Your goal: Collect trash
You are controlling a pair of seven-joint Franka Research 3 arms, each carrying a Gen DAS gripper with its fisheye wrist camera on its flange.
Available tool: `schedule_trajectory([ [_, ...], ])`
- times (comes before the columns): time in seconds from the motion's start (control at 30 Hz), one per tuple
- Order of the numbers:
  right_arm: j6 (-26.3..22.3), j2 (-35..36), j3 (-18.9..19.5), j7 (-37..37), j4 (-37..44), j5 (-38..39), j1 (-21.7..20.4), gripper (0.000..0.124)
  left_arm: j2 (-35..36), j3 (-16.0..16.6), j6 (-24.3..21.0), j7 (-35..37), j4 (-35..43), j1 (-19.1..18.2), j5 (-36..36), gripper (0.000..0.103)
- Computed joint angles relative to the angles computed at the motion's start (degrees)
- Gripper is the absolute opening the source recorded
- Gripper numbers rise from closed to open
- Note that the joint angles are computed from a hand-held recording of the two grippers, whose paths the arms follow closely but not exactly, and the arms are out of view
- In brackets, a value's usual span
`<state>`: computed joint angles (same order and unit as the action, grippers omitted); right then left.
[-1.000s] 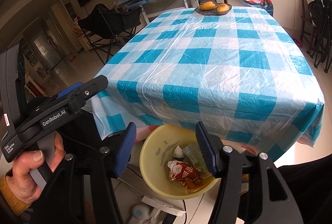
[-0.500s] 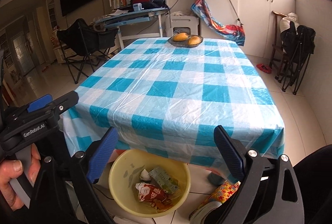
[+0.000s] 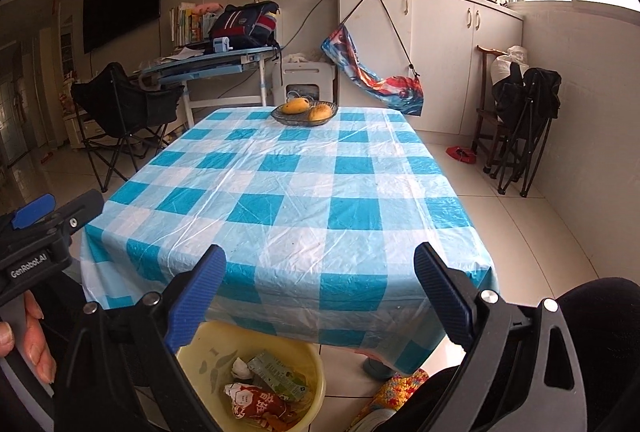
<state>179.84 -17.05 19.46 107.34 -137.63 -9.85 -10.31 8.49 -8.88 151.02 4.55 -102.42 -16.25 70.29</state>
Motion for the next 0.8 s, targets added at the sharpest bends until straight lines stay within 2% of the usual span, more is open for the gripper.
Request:
schedule_trajectory([
  [0.13,-0.2,-0.2,5.0,2.8,0.6,-4.3,-5.3,0.091,-1.0,0.2,0.9,-2.4,-0.5,0.1,2.6,0.095],
  [0.23,-0.5,-0.2,5.6,3.2,0.9,-6.1,-5.7,0.092,-1.4,0.0,0.6,-3.6,-0.5,0.4,3.6,0.095],
  [0.47,0.7,-1.0,8.5,6.3,1.1,-9.6,-9.5,0.092,-1.6,-0.4,0.5,-3.9,-0.1,1.0,4.0,0.095],
  [0.6,3.0,-2.4,11.6,7.3,0.6,-9.4,-13.6,0.092,-1.2,-0.5,0.1,-2.7,0.4,0.9,3.6,0.095],
  [0.8,7.2,-5.0,16.9,6.8,-0.6,-5.2,-20.5,0.094,0.4,-0.5,-1.6,0.7,2.3,-0.1,2.9,0.095],
])
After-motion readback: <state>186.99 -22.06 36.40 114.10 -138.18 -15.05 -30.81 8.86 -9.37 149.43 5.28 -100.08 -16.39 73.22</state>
